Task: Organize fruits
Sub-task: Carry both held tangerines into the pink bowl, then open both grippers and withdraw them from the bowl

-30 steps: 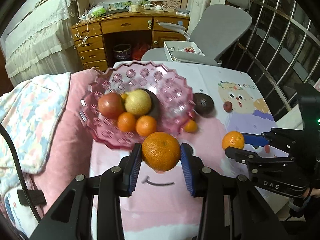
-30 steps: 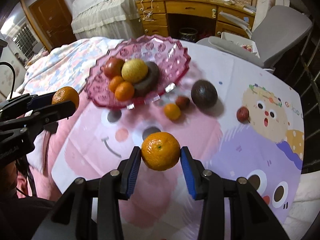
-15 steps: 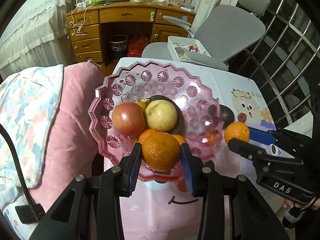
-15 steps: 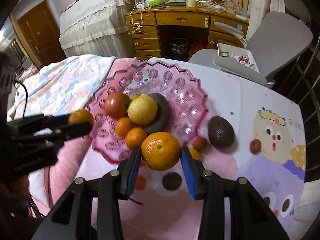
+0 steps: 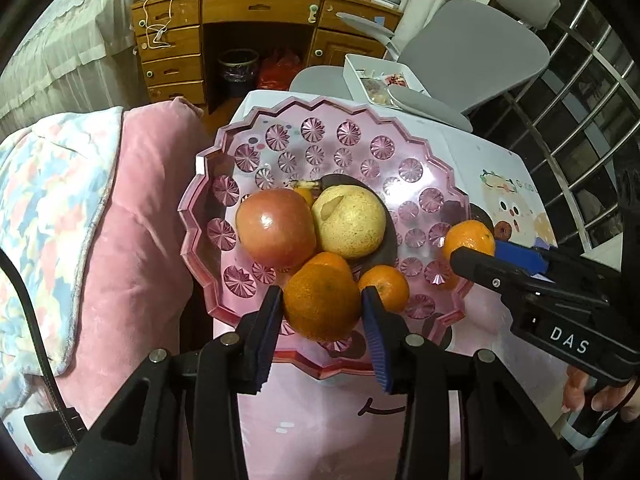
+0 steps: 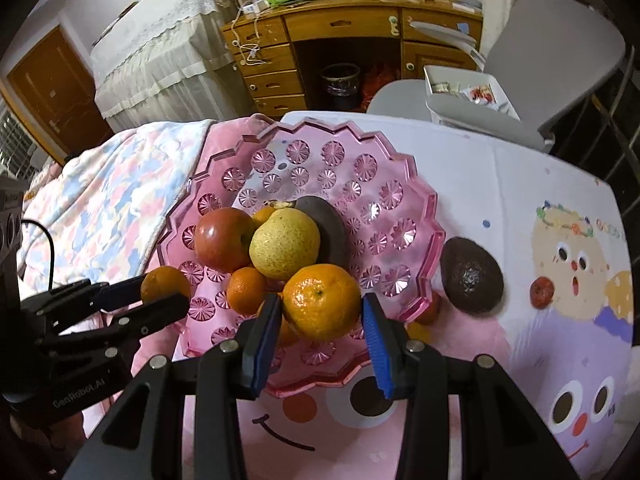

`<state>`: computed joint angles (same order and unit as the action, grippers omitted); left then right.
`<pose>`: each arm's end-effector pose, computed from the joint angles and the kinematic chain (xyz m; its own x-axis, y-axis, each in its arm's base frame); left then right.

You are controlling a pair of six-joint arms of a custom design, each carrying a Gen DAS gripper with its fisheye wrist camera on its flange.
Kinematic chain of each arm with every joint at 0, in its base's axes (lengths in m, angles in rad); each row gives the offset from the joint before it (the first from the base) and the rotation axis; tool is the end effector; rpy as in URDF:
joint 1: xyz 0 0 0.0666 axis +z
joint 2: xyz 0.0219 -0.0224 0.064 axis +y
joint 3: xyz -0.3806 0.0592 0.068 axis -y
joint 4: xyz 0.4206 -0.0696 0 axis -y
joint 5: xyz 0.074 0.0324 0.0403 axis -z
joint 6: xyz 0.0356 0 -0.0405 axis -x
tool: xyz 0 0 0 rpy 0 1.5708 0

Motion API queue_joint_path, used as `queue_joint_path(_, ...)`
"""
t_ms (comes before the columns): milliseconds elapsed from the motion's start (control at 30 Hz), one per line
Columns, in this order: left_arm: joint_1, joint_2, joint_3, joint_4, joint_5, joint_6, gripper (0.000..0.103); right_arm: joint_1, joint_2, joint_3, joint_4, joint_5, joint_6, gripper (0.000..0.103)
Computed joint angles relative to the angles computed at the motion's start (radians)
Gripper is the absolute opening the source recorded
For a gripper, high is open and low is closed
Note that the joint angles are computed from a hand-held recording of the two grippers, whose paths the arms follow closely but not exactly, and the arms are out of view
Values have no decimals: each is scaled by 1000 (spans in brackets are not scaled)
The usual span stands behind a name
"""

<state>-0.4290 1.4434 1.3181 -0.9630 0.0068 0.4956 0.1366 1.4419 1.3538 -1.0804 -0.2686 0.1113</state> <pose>0.4626 -0.2123 0.3670 -0.9078 -0.1077 -0.4053 -0.0147 0.9740 -0.2260 0.4957 0.0773 0.3800 -0.8799 -0.2290 -0.4162 -0.3340 0.9213 0.1992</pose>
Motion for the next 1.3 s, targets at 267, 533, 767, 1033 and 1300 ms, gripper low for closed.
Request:
queue_joint_path(267,-18,-17,4,-17,-13,16,66,-35,-17,-18,4,-39,-62,50)
queue_joint_path(533,-86,-17,34,-53,-42,76,79,-114,-45,-48,-26,-112,-75,51)
queue_joint_path(767,-163,23,96,-110,-76,178,83,-215,-30,-52,-94,-166,-13,51)
queue_joint_path(1033,-254,106,192,-141,-124,316,83,-325,30,4,-189,-191,133,51)
queue_joint_path(1300,-325,204,287,-137,-177,416,83,-400,109,79,-236,-188,272,51)
